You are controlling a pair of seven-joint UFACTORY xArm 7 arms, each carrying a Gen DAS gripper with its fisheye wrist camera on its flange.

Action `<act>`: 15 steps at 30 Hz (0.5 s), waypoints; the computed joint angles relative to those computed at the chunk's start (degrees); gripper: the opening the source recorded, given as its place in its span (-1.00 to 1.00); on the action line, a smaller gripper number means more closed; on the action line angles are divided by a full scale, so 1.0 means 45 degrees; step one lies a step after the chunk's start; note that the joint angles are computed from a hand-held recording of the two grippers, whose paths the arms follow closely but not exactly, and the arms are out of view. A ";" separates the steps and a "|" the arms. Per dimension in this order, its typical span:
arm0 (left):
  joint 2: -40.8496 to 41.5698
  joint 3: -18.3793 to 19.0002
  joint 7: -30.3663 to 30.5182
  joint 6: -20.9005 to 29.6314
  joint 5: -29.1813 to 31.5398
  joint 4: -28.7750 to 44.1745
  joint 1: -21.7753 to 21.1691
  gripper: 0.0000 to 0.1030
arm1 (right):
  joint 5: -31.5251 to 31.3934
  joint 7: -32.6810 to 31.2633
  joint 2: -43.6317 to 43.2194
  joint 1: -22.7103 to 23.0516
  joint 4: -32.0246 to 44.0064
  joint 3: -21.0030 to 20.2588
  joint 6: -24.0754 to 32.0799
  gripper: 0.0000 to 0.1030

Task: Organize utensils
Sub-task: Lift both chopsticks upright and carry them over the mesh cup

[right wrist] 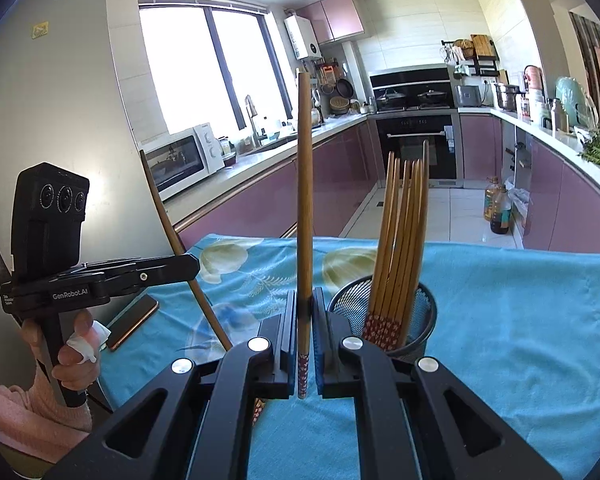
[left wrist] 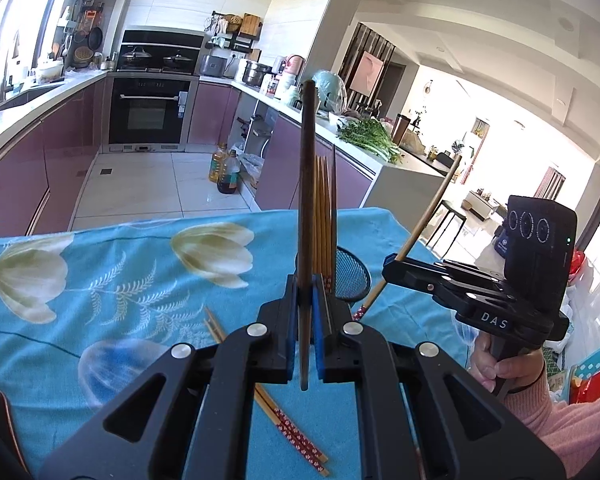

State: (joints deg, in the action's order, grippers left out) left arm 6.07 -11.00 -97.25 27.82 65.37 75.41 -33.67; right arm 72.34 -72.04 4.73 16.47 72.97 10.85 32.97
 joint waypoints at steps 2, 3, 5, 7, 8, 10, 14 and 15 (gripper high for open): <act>0.0152 0.0027 0.0099 0.0015 0.0096 0.0307 -0.0009 -0.86 | 0.0034 -0.0069 -0.0013 -0.0040 0.0075 -0.0028 -0.0020 -0.88; 0.0243 0.0059 0.0143 0.0014 0.0156 0.0449 -0.0025 -0.85 | 0.0042 -0.0098 -0.0006 -0.0053 0.0126 -0.0037 -0.0054 -0.88; 0.0413 0.0112 0.0357 0.0071 0.0166 0.0781 -0.0092 -0.86 | 0.0132 -0.0238 -0.0031 -0.0094 0.0176 -0.0053 -0.0087 -0.88; 0.0588 0.0200 0.0552 0.0095 0.0216 0.1122 -0.0179 -0.86 | 0.0246 -0.0402 -0.0081 -0.0109 0.0187 -0.0062 -0.0139 -0.88; 0.0667 0.0249 0.0639 0.0100 0.0218 0.1278 -0.0221 -0.86 | 0.0290 -0.0472 -0.0082 -0.0111 0.0213 -0.0068 -0.0173 -0.88; 0.0848 0.0357 0.0839 0.0088 0.0216 0.1611 -0.0306 -0.86 | 0.0368 -0.0610 -0.0087 -0.0122 0.0303 -0.0081 -0.0235 -0.88; 0.1144 0.0576 0.1234 0.0145 0.0288 0.2224 -0.0525 -0.86 | 0.0537 -0.0812 -0.0138 -0.0155 0.0412 -0.0105 -0.0350 -0.88; 0.1204 0.0628 0.1315 0.0142 0.0294 0.2347 -0.0571 -0.86 | 0.0602 -0.0880 -0.0148 -0.0166 0.0450 -0.0120 -0.0365 -0.88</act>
